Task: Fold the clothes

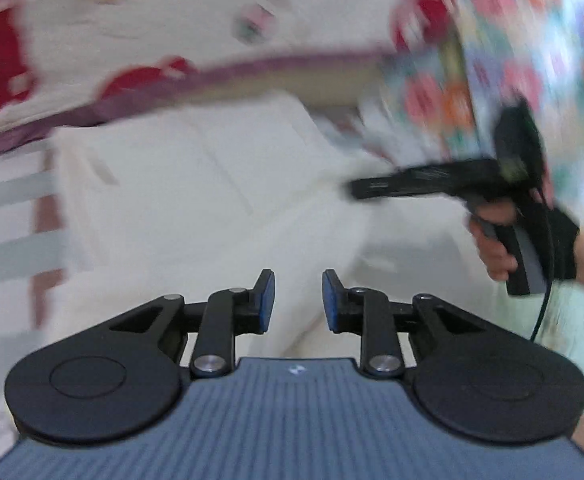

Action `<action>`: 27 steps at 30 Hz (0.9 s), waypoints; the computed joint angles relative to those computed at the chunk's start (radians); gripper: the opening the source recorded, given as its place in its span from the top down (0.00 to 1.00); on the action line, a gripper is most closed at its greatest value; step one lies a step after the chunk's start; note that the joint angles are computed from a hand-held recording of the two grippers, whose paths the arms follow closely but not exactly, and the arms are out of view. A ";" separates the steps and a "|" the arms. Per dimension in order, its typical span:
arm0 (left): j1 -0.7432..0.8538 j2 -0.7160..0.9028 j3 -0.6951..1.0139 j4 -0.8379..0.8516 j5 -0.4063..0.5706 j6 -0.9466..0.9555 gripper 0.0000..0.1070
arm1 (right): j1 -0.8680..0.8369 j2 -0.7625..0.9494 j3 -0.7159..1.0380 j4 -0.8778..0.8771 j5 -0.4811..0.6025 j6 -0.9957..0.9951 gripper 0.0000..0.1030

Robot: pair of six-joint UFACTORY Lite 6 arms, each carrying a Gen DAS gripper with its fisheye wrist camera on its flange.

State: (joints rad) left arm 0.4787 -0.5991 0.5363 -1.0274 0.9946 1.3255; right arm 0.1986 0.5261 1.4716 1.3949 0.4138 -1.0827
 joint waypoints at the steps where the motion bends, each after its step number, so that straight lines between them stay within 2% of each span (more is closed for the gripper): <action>1: 0.059 -0.012 0.013 0.034 0.005 -0.002 0.77 | -0.012 -0.027 0.007 0.014 -0.022 -0.034 0.79; 3: 0.147 -0.042 0.035 0.101 0.007 0.008 0.76 | -0.039 -0.045 0.026 0.000 -0.051 -0.060 0.79; 5: 0.130 -0.130 0.028 0.203 0.002 0.023 0.69 | -0.067 -0.029 0.059 -0.082 -0.076 0.004 0.79; 6: 0.139 -0.154 0.027 0.233 0.036 0.045 0.56 | -0.082 -0.011 0.077 -0.122 -0.076 0.050 0.79; 7: 0.167 -0.152 0.024 0.243 0.097 0.078 0.49 | -0.096 0.010 0.096 -0.157 -0.070 0.099 0.79; 8: 0.170 -0.152 0.016 0.267 0.117 0.082 0.49 | -0.100 0.024 0.107 -0.200 -0.081 0.146 0.79; 10: 0.081 -0.176 -0.020 0.347 0.057 0.010 0.49 | -0.100 0.045 0.120 -0.310 -0.117 0.253 0.79; 12: -0.022 -0.195 -0.059 0.432 -0.033 -0.079 0.49 | -0.098 0.045 0.112 -0.341 -0.164 0.280 0.79; 15: -0.096 -0.196 -0.085 0.502 -0.075 -0.161 0.49 | -0.095 0.045 0.129 -0.485 -0.195 0.398 0.79; 17: -0.138 -0.201 -0.104 0.549 -0.093 -0.211 0.44 | -0.095 0.045 0.127 -0.533 -0.193 0.426 0.79; 19: -0.186 -0.199 -0.117 0.599 -0.108 -0.258 0.41 | -0.100 0.040 0.107 -0.475 -0.196 0.376 0.79; 22: -0.279 -0.170 -0.127 0.669 -0.150 -0.334 0.40 | -0.115 0.035 0.062 -0.240 -0.188 0.190 0.78; 27: -0.439 -0.053 -0.136 0.837 -0.279 -0.571 0.40 | -0.135 0.040 0.002 0.014 -0.158 -0.010 0.77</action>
